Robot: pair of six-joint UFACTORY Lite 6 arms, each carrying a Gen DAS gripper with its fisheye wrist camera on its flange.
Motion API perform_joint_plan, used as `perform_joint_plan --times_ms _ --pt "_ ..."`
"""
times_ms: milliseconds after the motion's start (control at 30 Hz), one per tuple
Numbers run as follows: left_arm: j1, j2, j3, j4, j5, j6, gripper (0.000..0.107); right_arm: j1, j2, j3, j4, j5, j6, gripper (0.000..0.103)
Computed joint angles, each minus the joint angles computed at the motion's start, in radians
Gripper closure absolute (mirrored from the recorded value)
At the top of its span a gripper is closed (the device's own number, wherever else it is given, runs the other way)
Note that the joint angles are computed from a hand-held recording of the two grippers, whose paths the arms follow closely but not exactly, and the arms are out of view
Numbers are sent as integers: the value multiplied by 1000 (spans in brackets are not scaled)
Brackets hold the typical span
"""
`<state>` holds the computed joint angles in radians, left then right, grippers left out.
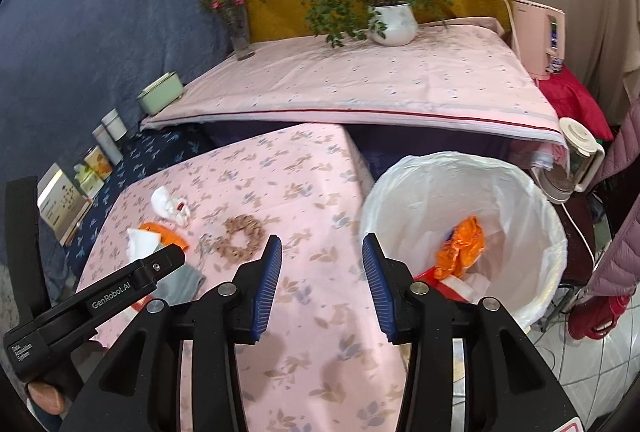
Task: Collect trash
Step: 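Move both open tools back to the remaining items on the bed, then grasp the red-and-white paper cup with the left tool while the right tool grasps the grey pouch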
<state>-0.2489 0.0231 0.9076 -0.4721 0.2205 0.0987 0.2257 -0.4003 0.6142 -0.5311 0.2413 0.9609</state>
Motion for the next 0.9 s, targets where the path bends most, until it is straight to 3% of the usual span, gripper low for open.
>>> perform_joint_plan --times_ms 400,667,833,900 --pt "345 18 -164 -463 34 565 32 250 230 83 -415 0 526 61" --pt "444 116 -148 -703 109 830 33 351 399 164 -550 -10 703 61" --pt "439 174 -107 -735 147 877 58 378 482 218 -564 -26 726 61" --pt "436 187 -98 -751 157 898 80 385 513 241 -555 -32 717 61"
